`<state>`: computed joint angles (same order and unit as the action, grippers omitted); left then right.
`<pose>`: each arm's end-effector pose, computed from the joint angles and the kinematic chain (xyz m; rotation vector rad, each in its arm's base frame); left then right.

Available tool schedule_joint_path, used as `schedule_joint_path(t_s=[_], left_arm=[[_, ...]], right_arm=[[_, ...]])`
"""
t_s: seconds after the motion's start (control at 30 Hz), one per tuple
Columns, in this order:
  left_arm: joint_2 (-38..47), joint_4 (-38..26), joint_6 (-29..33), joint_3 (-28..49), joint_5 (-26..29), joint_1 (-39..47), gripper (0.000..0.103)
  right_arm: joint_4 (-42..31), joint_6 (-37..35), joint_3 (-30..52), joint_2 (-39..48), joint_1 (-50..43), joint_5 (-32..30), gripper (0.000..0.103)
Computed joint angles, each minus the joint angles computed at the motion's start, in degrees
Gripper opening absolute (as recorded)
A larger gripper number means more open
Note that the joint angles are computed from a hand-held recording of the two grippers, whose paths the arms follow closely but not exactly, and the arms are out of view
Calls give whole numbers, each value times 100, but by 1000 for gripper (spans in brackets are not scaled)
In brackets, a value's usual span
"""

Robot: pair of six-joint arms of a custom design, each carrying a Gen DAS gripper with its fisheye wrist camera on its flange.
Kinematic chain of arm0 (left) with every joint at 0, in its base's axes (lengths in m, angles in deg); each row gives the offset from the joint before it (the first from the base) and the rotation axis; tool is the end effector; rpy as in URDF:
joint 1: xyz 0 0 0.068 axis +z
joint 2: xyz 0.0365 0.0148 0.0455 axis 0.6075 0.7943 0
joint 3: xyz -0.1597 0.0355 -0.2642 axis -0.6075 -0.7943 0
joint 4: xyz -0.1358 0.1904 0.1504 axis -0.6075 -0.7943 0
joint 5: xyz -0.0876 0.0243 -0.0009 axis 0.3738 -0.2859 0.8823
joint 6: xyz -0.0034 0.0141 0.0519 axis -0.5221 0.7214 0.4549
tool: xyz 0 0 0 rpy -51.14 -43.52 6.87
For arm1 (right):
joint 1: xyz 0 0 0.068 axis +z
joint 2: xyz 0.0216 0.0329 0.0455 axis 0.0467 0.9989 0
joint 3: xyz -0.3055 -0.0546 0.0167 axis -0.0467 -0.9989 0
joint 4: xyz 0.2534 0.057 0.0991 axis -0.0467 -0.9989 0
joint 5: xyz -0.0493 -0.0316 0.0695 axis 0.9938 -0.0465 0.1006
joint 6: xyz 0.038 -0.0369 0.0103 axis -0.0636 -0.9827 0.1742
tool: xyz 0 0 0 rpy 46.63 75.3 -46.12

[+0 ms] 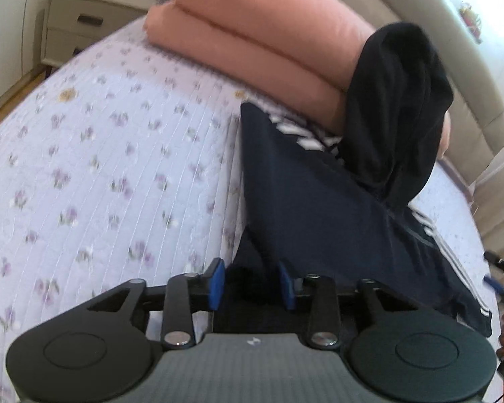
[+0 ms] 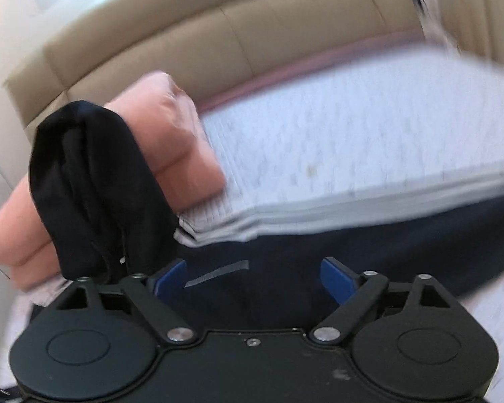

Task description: Fold large clothes

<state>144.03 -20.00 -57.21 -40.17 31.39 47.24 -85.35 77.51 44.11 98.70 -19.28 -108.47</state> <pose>0.2609 0.0349 0.1626 -0.6398 2.4075 -0.4757 0.3623 -0.1277 0.1901 0.0415 2.2470 0.3093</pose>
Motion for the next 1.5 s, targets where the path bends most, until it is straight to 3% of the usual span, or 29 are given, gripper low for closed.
schedule_joint_path(t_s=[0.13,0.23,0.3,0.33,0.37,0.43,0.53,0.63,0.87,1.03,1.2,1.27,1.3,1.33,1.4,1.43,1.5], left_arm=[[52,-196,-19,4,-267,-194,50],[58,-360,-272,68,-405,-270,53],[49,-623,-472,184,-405,-280,58],[35,-801,-555,261,-387,-294,66],[11,-997,-612,344,-377,-326,76],[-21,-1463,-754,554,-568,-502,84],[-66,-1962,-860,780,-780,-761,84],[-226,-1997,-1053,768,-571,-891,84],[-303,-2230,-1418,1081,-685,-1549,84],[-198,-2195,-1722,1283,-701,-1931,84],[-166,-2107,-1983,1329,-692,-2168,84],[-154,-2066,-2123,1331,-673,-2235,84],[-168,-2083,-2154,1334,-663,-2243,84],[-198,-2099,-2193,1332,-673,-2259,84],[-283,-2089,-2219,1283,-699,-2226,83],[-306,-2110,-2220,1270,-714,-2210,84],[-282,-2214,-2204,1280,-718,-2169,84]], right_arm=[[-755,-1058,173,228,585,308,103],[-983,-1209,264,772,1061,1308,103],[-197,-1547,-168,922,1188,1715,103],[185,-1721,-430,824,1178,1694,103],[69,-1735,-453,753,1102,1598,103],[-454,-1588,-259,646,730,969,103],[-1537,-1106,417,774,-29,-215,103],[-2402,-875,1147,1075,-621,-801,103],[-3275,-949,2416,1924,-1987,-933,100],[-2609,-562,2614,2366,-2245,-615,91],[-742,337,2181,2642,-2367,-1036,90],[151,791,1878,2659,-2318,-754,70],[384,900,1700,2544,-2264,-291,27],[399,1138,1636,2482,-2227,-134,12],[711,1588,1216,2145,-2430,-424,10],[746,1416,1025,1953,-2439,-259,9],[119,1060,1139,1900,-2374,155,9]])
